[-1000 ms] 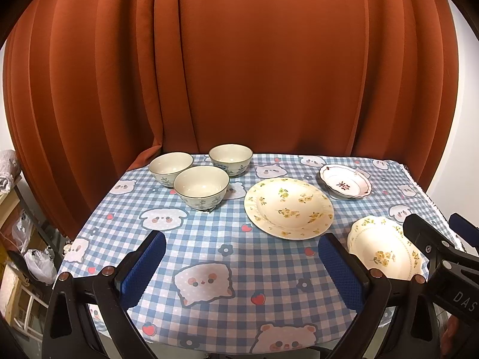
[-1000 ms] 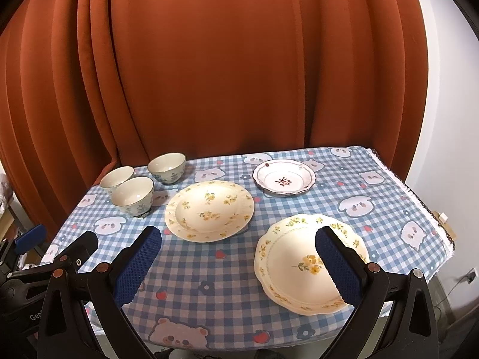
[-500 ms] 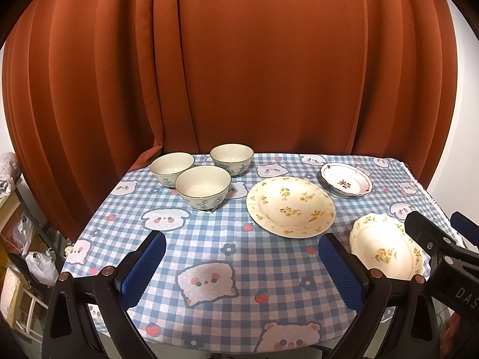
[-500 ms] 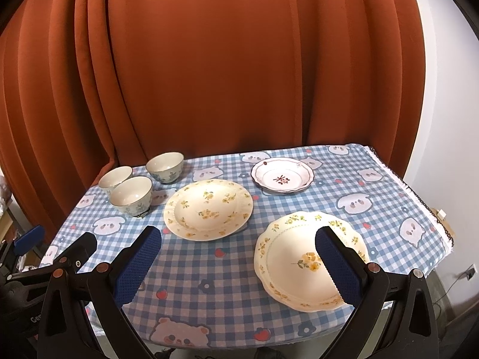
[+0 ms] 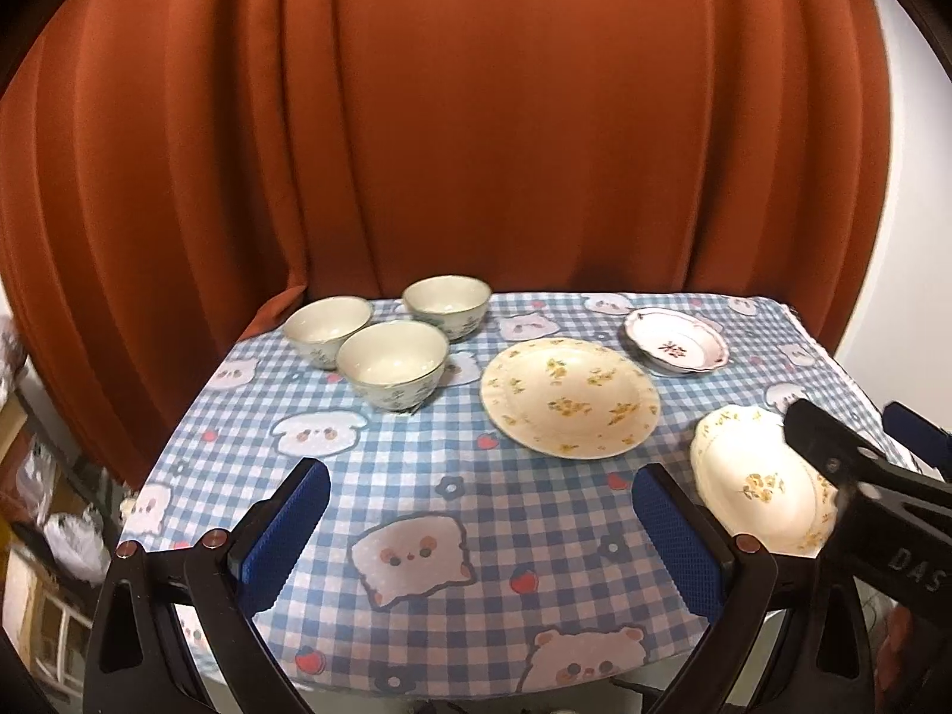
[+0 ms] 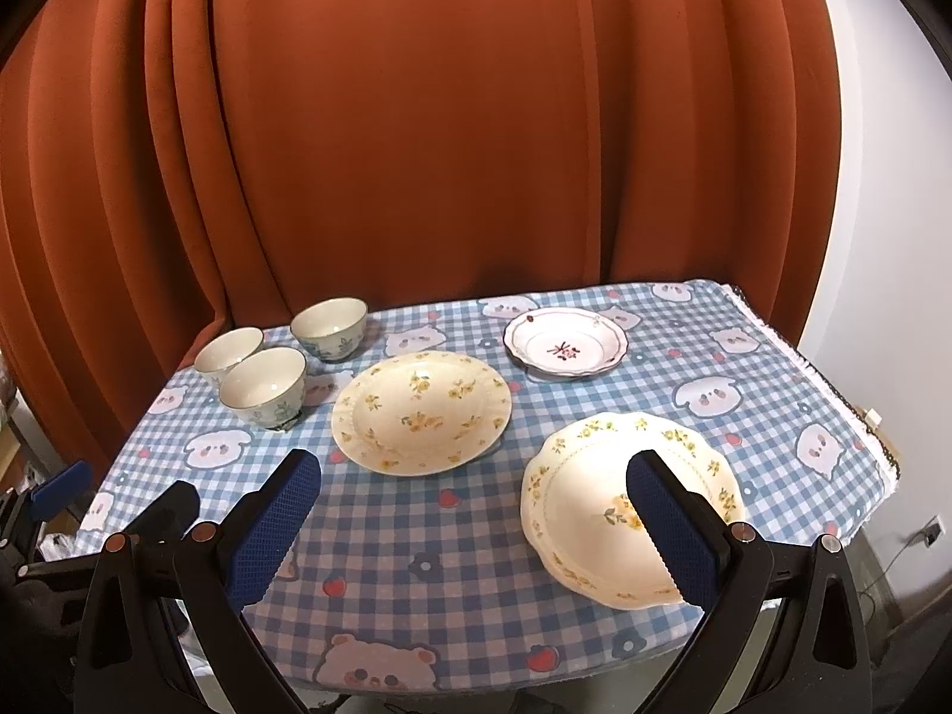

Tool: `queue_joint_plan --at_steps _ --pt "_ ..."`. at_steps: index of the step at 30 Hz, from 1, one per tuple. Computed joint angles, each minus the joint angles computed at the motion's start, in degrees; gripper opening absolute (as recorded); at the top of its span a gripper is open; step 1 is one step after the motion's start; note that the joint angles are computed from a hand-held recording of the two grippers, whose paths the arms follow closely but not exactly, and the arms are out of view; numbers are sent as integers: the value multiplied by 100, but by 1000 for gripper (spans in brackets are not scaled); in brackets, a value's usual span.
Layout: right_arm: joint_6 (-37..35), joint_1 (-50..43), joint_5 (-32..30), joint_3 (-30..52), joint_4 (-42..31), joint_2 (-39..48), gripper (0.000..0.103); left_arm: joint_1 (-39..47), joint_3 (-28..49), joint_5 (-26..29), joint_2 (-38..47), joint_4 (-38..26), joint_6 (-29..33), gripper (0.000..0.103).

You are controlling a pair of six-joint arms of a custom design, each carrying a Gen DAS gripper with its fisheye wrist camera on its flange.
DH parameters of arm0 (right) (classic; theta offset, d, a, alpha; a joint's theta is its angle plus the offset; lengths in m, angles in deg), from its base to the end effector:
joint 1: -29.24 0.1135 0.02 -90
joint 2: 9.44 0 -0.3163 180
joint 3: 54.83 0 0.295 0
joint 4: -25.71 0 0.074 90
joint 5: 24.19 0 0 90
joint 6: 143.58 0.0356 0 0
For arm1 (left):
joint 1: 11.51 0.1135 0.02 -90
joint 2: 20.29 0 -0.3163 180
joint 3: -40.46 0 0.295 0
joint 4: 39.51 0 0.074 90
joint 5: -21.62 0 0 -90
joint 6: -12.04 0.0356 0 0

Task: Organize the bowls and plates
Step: 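Reach the right gripper to the yellow-floral deep plate rim and grasp it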

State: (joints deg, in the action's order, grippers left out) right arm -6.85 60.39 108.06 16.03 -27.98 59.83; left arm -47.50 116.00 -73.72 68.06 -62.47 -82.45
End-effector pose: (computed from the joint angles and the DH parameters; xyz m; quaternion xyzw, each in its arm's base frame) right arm 0.2388 0.1164 0.3383 0.2355 0.8582 -0.0747 0.4499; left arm 0.3154 -0.2249 0.3003 0.2209 0.8615 -0.1186 0.4415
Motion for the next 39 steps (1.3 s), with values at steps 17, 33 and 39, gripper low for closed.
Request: queue_joint_plan --at_steps 17,33,39 --pt "-1729 -2180 -1576 -898 1192 -515 103 -1030 1609 -662 1697 -455 -565 101" --pt "-4004 -5083 -3923 -1276 2196 615 95 -1779 4286 -788 4077 -2242 -1895 88" --pt "-4375 -5539 -4375 -1298 2335 1303 90 -1844 5032 -600 4702 -2959 -2159 82"
